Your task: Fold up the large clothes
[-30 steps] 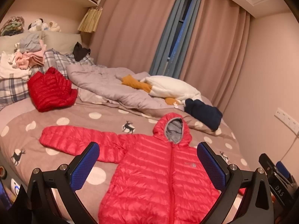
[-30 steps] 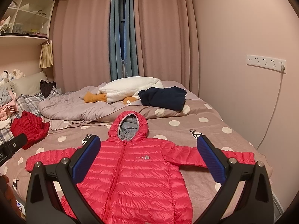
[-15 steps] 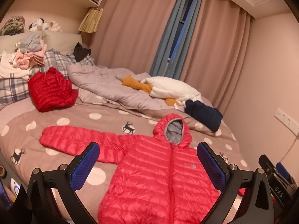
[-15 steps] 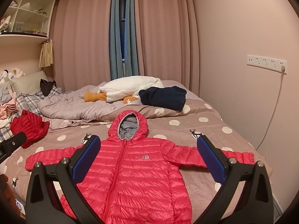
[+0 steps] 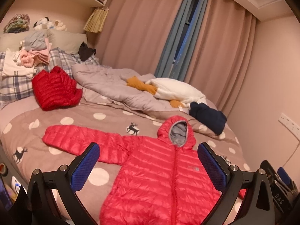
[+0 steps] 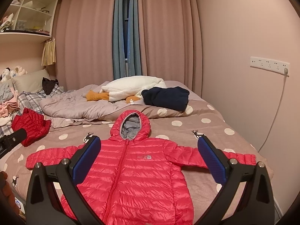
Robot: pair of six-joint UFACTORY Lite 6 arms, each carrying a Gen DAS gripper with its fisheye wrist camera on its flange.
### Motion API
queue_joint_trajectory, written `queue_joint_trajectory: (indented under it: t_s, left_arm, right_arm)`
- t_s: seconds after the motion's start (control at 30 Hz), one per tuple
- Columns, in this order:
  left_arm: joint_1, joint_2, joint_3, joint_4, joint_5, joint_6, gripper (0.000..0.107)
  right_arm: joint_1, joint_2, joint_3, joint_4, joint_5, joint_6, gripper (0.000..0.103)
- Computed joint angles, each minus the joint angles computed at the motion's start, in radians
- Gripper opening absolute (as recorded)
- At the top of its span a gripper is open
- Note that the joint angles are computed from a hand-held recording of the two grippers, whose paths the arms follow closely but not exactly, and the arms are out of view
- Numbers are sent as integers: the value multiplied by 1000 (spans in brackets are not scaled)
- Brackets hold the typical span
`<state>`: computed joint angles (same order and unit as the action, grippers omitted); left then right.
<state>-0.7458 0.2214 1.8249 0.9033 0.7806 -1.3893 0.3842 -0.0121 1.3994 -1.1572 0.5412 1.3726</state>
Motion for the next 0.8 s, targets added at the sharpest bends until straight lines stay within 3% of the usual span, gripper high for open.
queue_joint_trajectory:
  t_s: [0.17,0.23,0.4,0.47,0.6,0.67,0.7,0.77,0.8]
  left_arm:
    - [37,33,28,-38,-25,37,103]
    - [82,54,33,-66,-76,40,103]
    - [258,123,-6,-75,-270,-117,103]
    - [339,183,17,-187,-317,-53,103]
    - [517,258,-67,-289,-479,-127,103]
    - [575,316,-53,-417,-478,-60,103]
    - [614,369,-19,-481,-427,-20,103]
    - [656,410,-3,-510,-384,-24,103]
    - [688,409,-37,-538,-424,-20,103]
  right_arm:
    - [-20,34,30,31,-4,-22,103]
    - [-46,48,36,38,-50,-12,103]
    - [-181,168,116,159,-151,-73,103]
    - [-252,261,191,253,-135,-140,103]
    - [-406,409,290,372,-116,-160,103]
    - [-500,476,332,524,-120,-260,103]
    - [-541,496,342,601,-117,-325,103]
    - [-595,518,352,629,-90,-339,103]
    - [-621,515,336,584,-88,-288,103]
